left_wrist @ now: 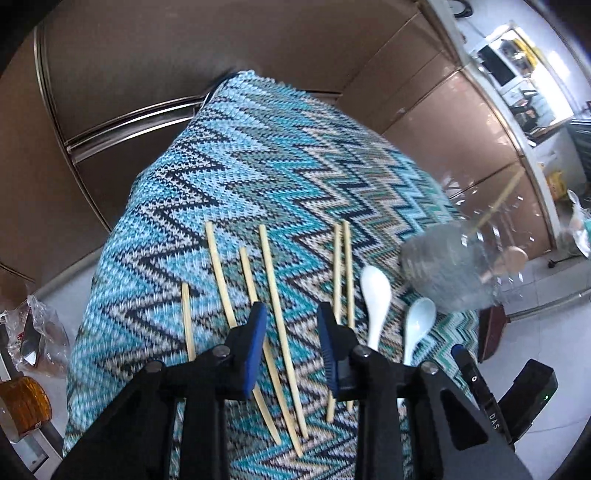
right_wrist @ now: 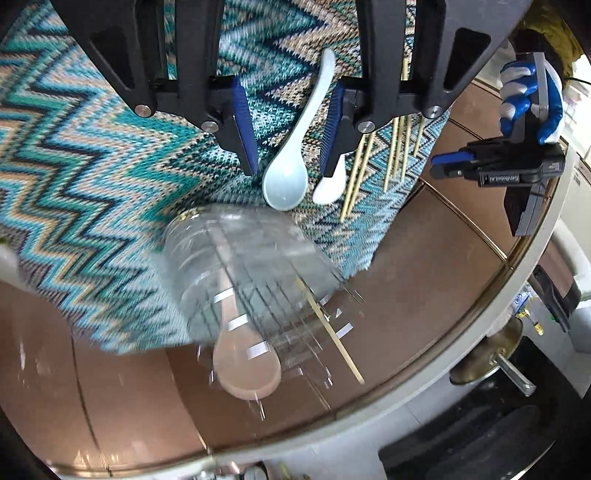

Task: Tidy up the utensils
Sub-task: 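Grasp the light blue spoon with the right tool while the left tool grasps a chopstick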

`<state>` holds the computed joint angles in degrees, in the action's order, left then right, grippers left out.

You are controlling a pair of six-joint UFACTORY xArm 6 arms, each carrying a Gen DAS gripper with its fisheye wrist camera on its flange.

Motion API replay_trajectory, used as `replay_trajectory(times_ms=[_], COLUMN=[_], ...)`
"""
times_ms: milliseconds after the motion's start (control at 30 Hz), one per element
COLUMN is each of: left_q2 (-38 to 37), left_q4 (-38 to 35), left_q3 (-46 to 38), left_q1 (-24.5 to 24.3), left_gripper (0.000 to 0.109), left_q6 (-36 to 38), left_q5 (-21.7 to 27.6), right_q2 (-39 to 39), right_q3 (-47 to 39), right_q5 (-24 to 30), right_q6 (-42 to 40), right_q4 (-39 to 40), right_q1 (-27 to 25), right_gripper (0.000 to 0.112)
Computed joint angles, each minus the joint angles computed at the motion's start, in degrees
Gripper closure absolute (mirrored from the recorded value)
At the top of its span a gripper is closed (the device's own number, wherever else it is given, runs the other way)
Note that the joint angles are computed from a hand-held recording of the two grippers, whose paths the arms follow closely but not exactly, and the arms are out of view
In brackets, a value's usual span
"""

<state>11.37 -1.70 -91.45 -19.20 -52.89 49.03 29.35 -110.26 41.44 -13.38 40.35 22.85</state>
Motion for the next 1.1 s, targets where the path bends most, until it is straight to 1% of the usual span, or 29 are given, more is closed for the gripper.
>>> replay_trajectory(times_ms=[33, 167, 233, 500, 667, 1100], left_q2=[0.8, 3.9, 5.0, 9.5, 12.0, 12.7], left_q4=[-0.3, -0.4, 0.1, 0.0, 0.2, -2.1], left_q3=[-1.0, -4.4, -5.6, -10.8, -14.2, -14.8], left_q1=[0.3, 1.2, 1.5, 2.7, 2.7, 3.3], left_gripper=[0.086, 0.088, 0.091, 0.098, 0.099, 0.099], left_q6=[0.3, -0.2, -0.8, 0.0, 0.3, -0.2], left_q5=[0.8, 4.0, 5.4, 9.6, 12.2, 12.8], right_q2=[1.4, 5.0, 6.5, 9.3, 11.1, 15.8], right_q3=[-1.7, -5.8, -7.7, -10.7, -13.5, -20.4], right_q5=[0.9, 2.8, 3.7, 4.7, 6.6, 10.4], right_q6=[0.3, 1.2, 1.7, 2.5, 2.3, 2.6], right_q4=[0.1, 0.1, -0.2, -0.8, -0.3, 0.1], right_q1=[-0.1, -0.2, -0.4, -0.3, -0.5, -1.1], right_gripper=[0.078, 0.078, 0.078, 0.080, 0.082, 0.088])
